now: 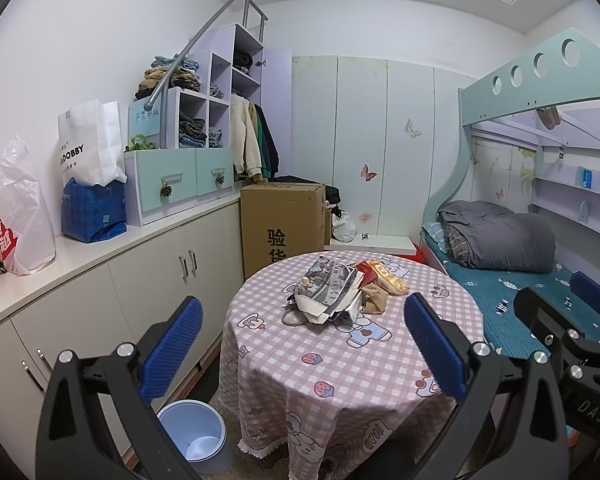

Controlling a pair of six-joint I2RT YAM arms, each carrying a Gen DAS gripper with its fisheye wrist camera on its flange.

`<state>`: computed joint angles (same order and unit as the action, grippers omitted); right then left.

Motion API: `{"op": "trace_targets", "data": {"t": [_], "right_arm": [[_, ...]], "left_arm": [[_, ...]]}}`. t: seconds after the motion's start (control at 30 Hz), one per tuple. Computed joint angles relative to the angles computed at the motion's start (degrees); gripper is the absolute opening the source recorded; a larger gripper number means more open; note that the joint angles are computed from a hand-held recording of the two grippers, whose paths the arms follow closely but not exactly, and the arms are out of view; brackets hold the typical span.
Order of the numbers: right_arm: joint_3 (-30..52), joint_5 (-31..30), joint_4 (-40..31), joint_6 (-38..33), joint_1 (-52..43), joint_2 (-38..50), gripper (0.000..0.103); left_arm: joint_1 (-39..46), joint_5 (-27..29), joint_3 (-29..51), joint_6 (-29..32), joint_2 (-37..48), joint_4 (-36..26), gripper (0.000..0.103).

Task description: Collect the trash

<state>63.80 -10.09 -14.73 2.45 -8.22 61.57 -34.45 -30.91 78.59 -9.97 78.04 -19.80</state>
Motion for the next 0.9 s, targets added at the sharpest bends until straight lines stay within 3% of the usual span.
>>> {"op": "trace_targets", "data": {"t": [0.9], "right_arm": [[-1.0,1.3,0.8,0.1,1.5,0.3,0.097]], "left_arm": [[0.5,0.6,0.7,0.2,0.0,-0.9,0.099]]}}
